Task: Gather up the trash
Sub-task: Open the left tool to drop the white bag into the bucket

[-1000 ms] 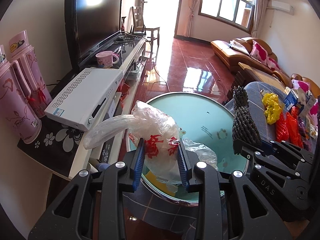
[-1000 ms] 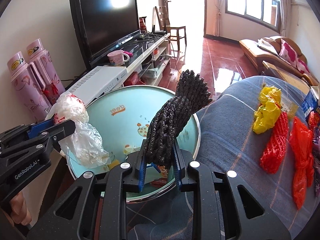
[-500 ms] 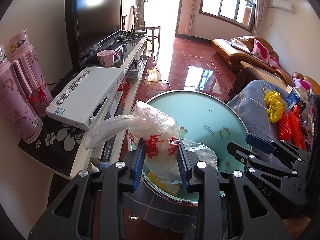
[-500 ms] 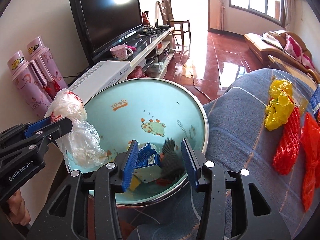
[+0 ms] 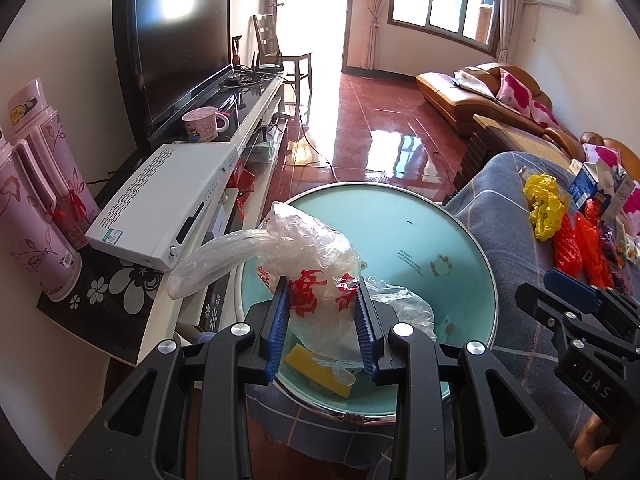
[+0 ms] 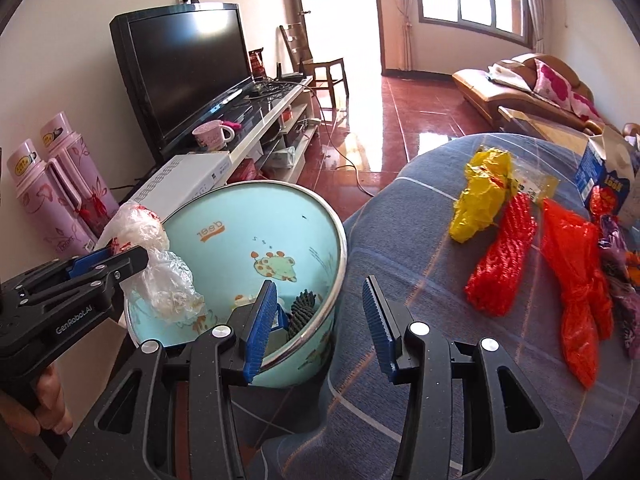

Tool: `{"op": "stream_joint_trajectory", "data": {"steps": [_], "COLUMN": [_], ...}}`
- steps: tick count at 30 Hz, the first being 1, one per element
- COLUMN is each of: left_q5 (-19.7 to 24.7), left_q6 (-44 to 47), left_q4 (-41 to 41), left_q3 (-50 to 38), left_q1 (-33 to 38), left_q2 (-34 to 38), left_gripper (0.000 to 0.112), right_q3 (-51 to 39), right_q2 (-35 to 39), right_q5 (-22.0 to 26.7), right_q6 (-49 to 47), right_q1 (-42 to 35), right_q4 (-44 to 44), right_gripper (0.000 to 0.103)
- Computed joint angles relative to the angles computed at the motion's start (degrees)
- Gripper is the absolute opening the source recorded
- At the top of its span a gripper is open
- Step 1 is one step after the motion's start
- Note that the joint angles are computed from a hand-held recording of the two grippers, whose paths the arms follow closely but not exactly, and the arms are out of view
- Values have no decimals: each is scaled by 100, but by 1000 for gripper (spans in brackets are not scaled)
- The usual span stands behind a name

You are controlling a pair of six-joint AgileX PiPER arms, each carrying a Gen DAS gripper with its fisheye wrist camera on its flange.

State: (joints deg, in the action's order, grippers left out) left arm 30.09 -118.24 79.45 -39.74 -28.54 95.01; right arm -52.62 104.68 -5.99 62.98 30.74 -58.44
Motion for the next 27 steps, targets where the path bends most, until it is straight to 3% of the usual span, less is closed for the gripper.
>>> {"op": "stream_joint_trajectory", "data": {"steps": [10, 12, 16, 21, 27], "left_q5": [170, 283, 393, 735, 755], "left_q6": [872, 948, 1014, 995, 855], "left_q4": [-586, -689, -803, -1014, -1181], "left_q3": [-681, -754, -809, -868, -782], "left_q1": [-73, -104, -186, -428, -670], "left_q2": [638, 704, 721, 642, 477], "left_gripper": [37, 51, 56, 80, 86], "right_q3": [537, 632, 793, 1015, 1325], "right_q2": [-448, -524, -663, -838, -1062], "right_q5": [-183, -243, -331, -459, -533], "right_q6": [-643, -579, -562, -513, -991], "right_q1": [-355, -451, -606, -819, -1090], "right_q4": [686, 638, 671, 615, 1115], "right_gripper": [45, 46, 46, 46, 51]}}
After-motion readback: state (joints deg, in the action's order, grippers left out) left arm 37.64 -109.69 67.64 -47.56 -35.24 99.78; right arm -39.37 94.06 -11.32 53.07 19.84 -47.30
